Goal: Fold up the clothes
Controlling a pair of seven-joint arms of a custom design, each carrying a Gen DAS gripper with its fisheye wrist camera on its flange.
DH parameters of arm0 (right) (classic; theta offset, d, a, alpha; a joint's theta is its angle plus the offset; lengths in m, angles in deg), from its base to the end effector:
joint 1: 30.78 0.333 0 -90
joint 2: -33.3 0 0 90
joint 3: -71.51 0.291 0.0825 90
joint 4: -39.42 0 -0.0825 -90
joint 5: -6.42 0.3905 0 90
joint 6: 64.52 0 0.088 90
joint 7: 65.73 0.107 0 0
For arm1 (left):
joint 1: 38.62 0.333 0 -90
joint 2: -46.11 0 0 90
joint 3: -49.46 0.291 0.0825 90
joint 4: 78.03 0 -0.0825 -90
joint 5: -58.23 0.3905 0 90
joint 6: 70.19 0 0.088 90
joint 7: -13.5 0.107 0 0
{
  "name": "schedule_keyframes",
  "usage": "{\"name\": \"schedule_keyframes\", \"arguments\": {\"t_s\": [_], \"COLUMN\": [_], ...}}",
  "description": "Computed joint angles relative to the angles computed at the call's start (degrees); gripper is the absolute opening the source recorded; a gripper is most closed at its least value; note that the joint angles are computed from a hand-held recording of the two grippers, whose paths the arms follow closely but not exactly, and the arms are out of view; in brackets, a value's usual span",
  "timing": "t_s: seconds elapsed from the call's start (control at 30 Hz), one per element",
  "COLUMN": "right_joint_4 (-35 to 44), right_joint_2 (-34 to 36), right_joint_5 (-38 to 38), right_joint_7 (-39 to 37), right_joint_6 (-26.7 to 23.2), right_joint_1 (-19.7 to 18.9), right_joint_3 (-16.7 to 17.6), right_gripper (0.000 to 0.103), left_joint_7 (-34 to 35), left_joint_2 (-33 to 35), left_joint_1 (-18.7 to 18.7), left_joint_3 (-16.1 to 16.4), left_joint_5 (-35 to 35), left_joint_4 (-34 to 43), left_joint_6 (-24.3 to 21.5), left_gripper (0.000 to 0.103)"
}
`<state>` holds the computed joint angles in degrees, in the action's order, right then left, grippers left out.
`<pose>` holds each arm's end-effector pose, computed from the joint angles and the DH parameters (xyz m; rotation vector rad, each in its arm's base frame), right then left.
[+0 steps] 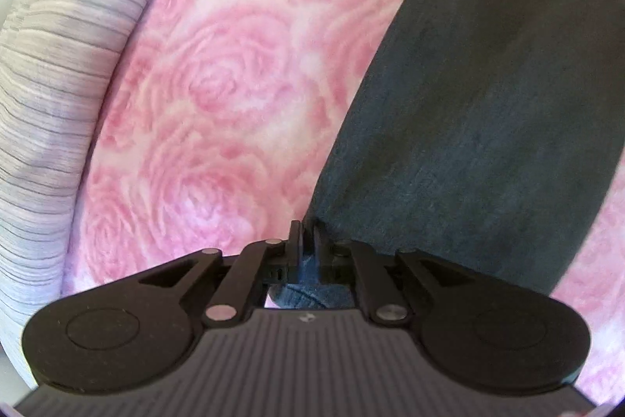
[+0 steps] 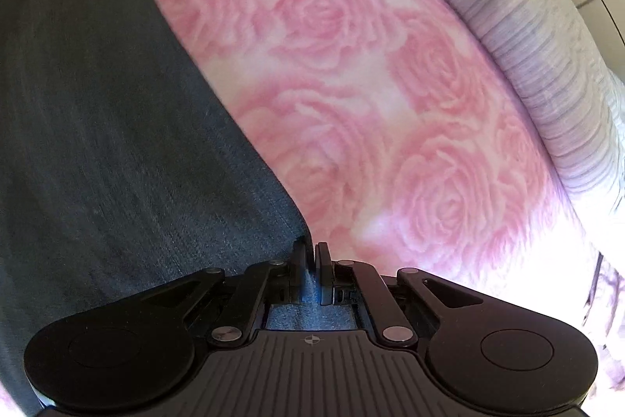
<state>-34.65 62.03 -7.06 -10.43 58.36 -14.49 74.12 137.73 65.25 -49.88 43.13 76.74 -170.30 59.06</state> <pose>0.6969 0.2207 0.4734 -2.9131 0.8248 -0.6102 0.6569 -0.1907 0.4424 -0.6958 2.6552 0.0140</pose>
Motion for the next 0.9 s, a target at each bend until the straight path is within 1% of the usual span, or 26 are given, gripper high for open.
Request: {"name": "schedule_keyframes", "arguments": {"t_s": [0.03,0.07,0.1,0.13,0.17,0.23,0.27,0.33,0.43,0.5,0.53,0.57,0.63,0.7,0.73,0.77,0.83,0.9], "right_joint_4": [-0.38,-0.89,-1.53,-2.46,-3.51,-4.95,-5.93,-8.37,-14.46,-18.81,-20.88,-22.61,-25.05,-26.88,-27.26,-27.62,-27.82,-27.48], "right_joint_2": [-0.17,-0.54,-1.09,-1.98,-3.01,-5.13,-6.41,-9.16,-14.1,-17.07,-18.45,-19.59,-20.99,-22.0,-22.25,-22.47,-23.04,-23.56], "right_joint_5": [-1.2,-2.48,-4.19,-5.53,-6.39,-5.71,-4.78,-2.82,0.26,1.52,2.12,2.38,2.7,3.45,4.17,4.92,6.67,7.12], "right_joint_7": [-0.07,0.27,1.48,3.4,5.36,9.09,10.71,13.8,17.57,19.27,20.01,20.93,23.77,26.92,28.68,30.43,34.92,38.83], "right_joint_6": [0.41,1.07,2.06,3.32,4.59,4.96,4.81,4.6,4.34,4.06,3.9,3.51,2.63,1.46,0.39,-0.68,-2.58,-4.71], "right_joint_1": [0.49,0.98,1.64,2.15,2.4,2.32,2.24,2.18,2.6,3.19,3.52,3.92,4.32,4.34,4.1,3.82,3.13,2.63], "right_joint_3": [-0.29,-0.65,-1.24,-1.74,-2.02,-1.67,-1.19,-0.21,1.56,2.56,3.02,3.37,3.5,3.43,3.21,3.02,2.54,2.25], "right_gripper": [0.003,0.015,0.039,0.048,0.056,0.056,0.056,0.056,0.057,0.057,0.057,0.057,0.057,0.057,0.057,0.057,0.057,0.057], "left_joint_7": [-1.04,-2.13,-2.9,-3.37,-3.75,-4.33,-3.12,2.59,12.79,20.3,22.11,22.11,19.07,18.1,17.97,17.81,17.35,15.56], "left_joint_2": [-0.53,-1.05,-1.84,-2.86,-4.39,-8.3,-10.89,-17.12,-26.16,-30.25,-31.12,-31.21,-30.48,-30.77,-31.01,-31.16,-31.11,-31.26], "left_joint_1": [-0.19,-0.34,-0.37,-0.28,0.02,1.08,1.82,3.29,4.24,3.93,4.03,4.49,5.62,5.95,6.06,6.14,6.15,6.31], "left_joint_3": [0.38,0.71,1.03,1.33,1.5,1.58,1.11,-0.34,-1.54,-2.07,-2.62,-3.43,-4.58,-4.38,-4.42,-4.49,-4.59,-4.91], "left_joint_5": [0.95,1.96,3.08,4.29,5.25,6.69,6.43,3.43,-2.95,-5.56,-5.5,-4.48,-2.81,-3.53,-3.67,-4.01,-5.21,-5.4], "left_joint_4": [-0.7,-1.4,-2.19,-3.07,-4.54,-8.41,-11.41,-19.05,-29.17,-35.03,-37.0,-38.2,-39.63,-41.72,-42.12,-41.99,-40.41,-39.29], "left_joint_6": [0.87,1.72,2.12,2.11,2.36,3.22,4.4,7.8,11.61,13.39,13.78,13.82,13.89,16.81,17.34,16.99,14.03,12.09], "left_gripper": [0.017,0.03,0.035,0.035,0.036,0.034,0.034,0.032,0.033,0.033,0.033,0.033,0.033,0.032,0.031,0.031,0.031,0.032]}}
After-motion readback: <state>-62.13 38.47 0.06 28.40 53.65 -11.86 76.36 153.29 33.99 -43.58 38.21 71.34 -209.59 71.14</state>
